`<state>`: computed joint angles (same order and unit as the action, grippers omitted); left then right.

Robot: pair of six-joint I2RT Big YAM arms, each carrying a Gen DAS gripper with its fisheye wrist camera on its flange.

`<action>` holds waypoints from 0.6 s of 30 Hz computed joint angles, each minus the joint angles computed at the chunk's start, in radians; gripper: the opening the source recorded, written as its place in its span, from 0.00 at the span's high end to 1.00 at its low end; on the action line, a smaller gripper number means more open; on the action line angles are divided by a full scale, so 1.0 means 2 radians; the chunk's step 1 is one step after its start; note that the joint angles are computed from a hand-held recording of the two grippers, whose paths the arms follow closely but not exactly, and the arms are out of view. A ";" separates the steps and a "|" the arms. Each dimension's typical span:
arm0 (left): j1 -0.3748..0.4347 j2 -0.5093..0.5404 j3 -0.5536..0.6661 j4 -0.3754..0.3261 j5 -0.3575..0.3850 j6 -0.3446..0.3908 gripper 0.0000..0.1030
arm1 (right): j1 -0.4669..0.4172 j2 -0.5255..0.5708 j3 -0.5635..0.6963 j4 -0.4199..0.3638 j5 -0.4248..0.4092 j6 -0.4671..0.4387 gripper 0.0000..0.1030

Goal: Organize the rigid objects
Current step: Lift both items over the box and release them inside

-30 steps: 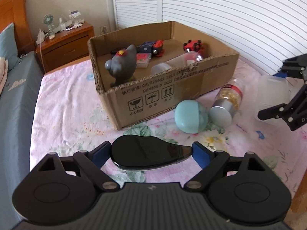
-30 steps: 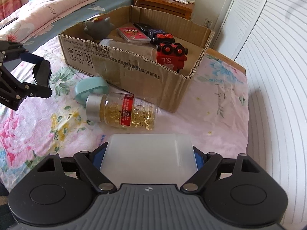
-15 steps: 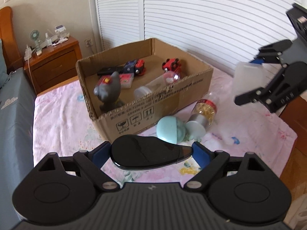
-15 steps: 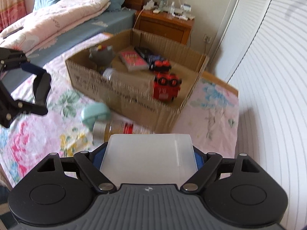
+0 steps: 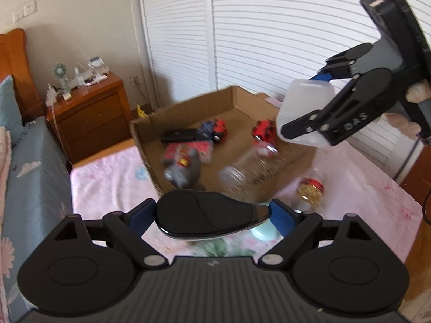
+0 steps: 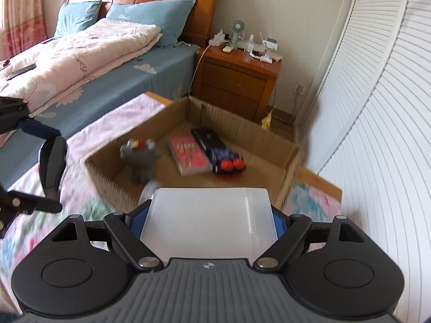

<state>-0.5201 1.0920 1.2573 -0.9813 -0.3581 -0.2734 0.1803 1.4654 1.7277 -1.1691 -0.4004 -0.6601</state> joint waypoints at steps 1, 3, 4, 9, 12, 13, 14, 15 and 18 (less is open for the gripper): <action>0.005 0.000 0.003 0.001 0.000 0.004 0.13 | 0.005 0.008 0.009 0.000 0.000 0.004 0.16; 0.016 0.003 0.010 0.001 -0.001 0.011 0.13 | 0.016 0.027 0.028 0.002 0.004 0.013 0.16; 0.021 0.005 0.014 0.001 -0.002 0.014 0.13 | 0.021 0.037 0.037 0.003 0.008 0.018 0.16; 0.045 0.013 0.026 0.005 -0.006 0.027 0.13 | 0.041 0.083 0.084 -0.008 0.022 0.045 0.16; 0.055 0.017 0.029 0.008 -0.004 0.032 0.13 | 0.048 0.100 0.099 -0.008 0.030 0.055 0.16; 0.057 0.018 0.029 0.010 -0.004 0.033 0.13 | 0.050 0.104 0.102 -0.007 0.031 0.060 0.16; 0.059 0.019 0.030 0.011 -0.004 0.034 0.13 | 0.050 0.107 0.103 -0.008 0.032 0.066 0.15; 0.060 0.019 0.029 0.012 -0.002 0.035 0.13 | 0.049 0.109 0.104 -0.008 0.031 0.071 0.15; 0.063 0.022 0.031 0.015 -0.001 0.036 0.13 | 0.046 0.107 0.099 -0.004 0.030 0.074 0.12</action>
<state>-0.3942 1.1360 1.3188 -0.9522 -0.3594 -0.2006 0.2726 1.6798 1.9253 -1.1772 -0.3413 -0.5122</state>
